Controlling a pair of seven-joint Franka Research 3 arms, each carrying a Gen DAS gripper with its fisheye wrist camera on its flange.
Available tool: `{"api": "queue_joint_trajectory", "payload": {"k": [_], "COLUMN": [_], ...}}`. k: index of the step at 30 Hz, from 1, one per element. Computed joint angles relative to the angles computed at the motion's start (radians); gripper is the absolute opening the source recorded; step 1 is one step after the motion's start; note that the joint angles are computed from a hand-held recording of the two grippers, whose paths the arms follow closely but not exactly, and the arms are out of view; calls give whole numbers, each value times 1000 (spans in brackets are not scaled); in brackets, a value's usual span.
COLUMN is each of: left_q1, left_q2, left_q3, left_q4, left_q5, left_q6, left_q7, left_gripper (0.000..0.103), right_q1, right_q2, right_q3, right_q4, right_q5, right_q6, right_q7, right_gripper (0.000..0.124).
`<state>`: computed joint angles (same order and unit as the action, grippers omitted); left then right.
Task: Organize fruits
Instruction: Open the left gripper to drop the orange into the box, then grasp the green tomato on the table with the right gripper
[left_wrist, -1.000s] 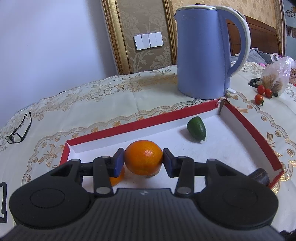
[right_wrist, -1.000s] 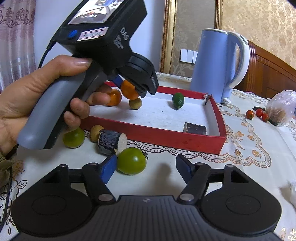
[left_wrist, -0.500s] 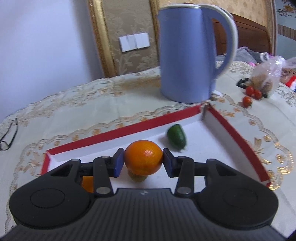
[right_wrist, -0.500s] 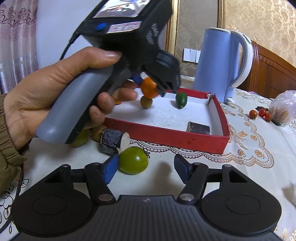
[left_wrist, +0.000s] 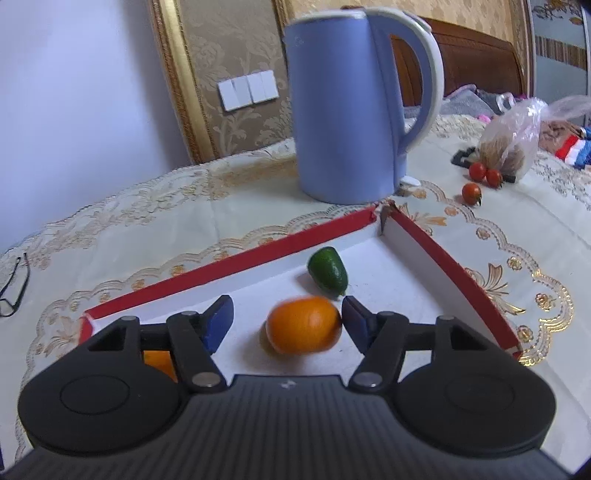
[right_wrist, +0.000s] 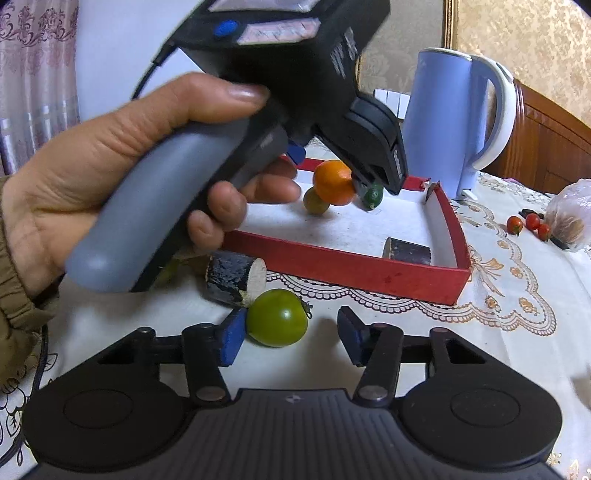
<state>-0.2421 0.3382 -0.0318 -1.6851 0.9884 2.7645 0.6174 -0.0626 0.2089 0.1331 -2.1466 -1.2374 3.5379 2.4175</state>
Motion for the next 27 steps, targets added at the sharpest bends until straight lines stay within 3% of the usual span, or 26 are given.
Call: {"api": "queue_joint_trajectory", "payload": {"k": [2, 5, 6, 9, 14, 22, 27], "left_q1": [-16, -32, -27, 11, 92, 196, 217], "left_q2": [-49, -136, -174, -265, -377, -489, -500], "left_q3": [23, 34, 33, 15, -23, -112, -134], "left_q4": [-42, -116, -153, -246, -370, -523, -566], "left_q5": [121, 291, 348, 428, 454, 544, 540], "left_q6": [-1, -64, -74, -84, -70, -157, -151], "left_q7": [-130, -323, -396, -522, -634, -845, -856], "left_gripper": [63, 75, 82, 83, 83, 91, 93], "right_q1": [-4, -2, -2, 23, 55, 70, 72], "right_q2": [6, 15, 20, 21, 20, 14, 2], "right_q3": [4, 1, -1, -29, -66, -83, -92], "right_q4": [10, 29, 41, 48, 56, 54, 42], "right_q5": [-21, -69, -101, -121, -145, -154, -126], "right_q6": [1, 9, 10, 18, 23, 23, 33], "right_q7": [14, 58, 90, 117, 148, 168, 142], "right_gripper": [47, 40, 39, 38, 37, 37, 36]}}
